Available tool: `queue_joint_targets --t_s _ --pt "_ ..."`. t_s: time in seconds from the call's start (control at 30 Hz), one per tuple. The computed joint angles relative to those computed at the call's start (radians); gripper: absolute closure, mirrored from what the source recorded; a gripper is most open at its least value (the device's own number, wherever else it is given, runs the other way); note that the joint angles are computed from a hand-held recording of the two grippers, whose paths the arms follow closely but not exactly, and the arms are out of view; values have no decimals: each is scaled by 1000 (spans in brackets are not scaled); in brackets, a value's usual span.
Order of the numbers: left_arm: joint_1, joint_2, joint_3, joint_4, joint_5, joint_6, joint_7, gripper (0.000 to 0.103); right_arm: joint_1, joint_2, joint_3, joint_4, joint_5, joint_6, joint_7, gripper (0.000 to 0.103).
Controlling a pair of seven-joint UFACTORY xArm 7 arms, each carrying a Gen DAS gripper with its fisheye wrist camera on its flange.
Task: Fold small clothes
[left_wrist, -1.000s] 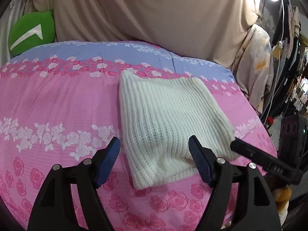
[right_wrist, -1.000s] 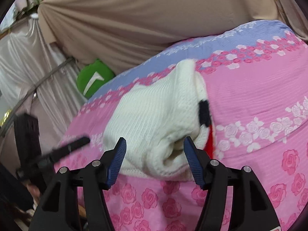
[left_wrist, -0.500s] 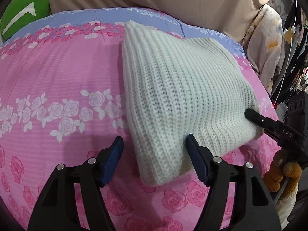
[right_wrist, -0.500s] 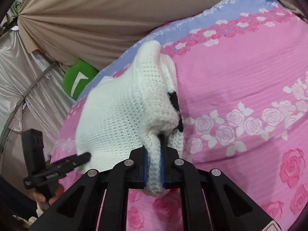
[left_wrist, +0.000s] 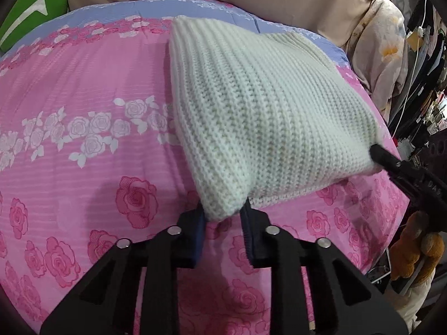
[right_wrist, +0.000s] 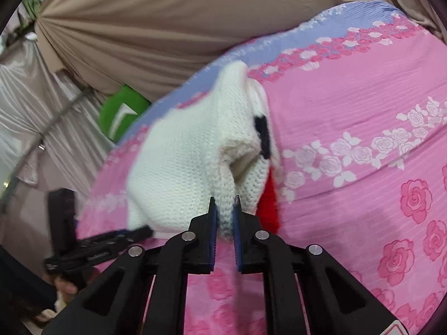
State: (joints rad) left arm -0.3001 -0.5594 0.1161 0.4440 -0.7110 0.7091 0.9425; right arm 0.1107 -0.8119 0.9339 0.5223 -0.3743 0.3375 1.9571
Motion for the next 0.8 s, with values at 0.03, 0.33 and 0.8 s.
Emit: queue_joint_targets --t_s 0.03,0.33,0.8 --pt "5 4 11 2 3 12 7 90 13 -11 -6 0 1 15 -4 95" --pt "13 -110 -11 -81 15 -76 40 91 34 50 -12 -18 -13 28 55 94" --pt "-69 -70 94 -8 -56 -123 81 95 -6 9 -29 59 -94 51 -2 95"
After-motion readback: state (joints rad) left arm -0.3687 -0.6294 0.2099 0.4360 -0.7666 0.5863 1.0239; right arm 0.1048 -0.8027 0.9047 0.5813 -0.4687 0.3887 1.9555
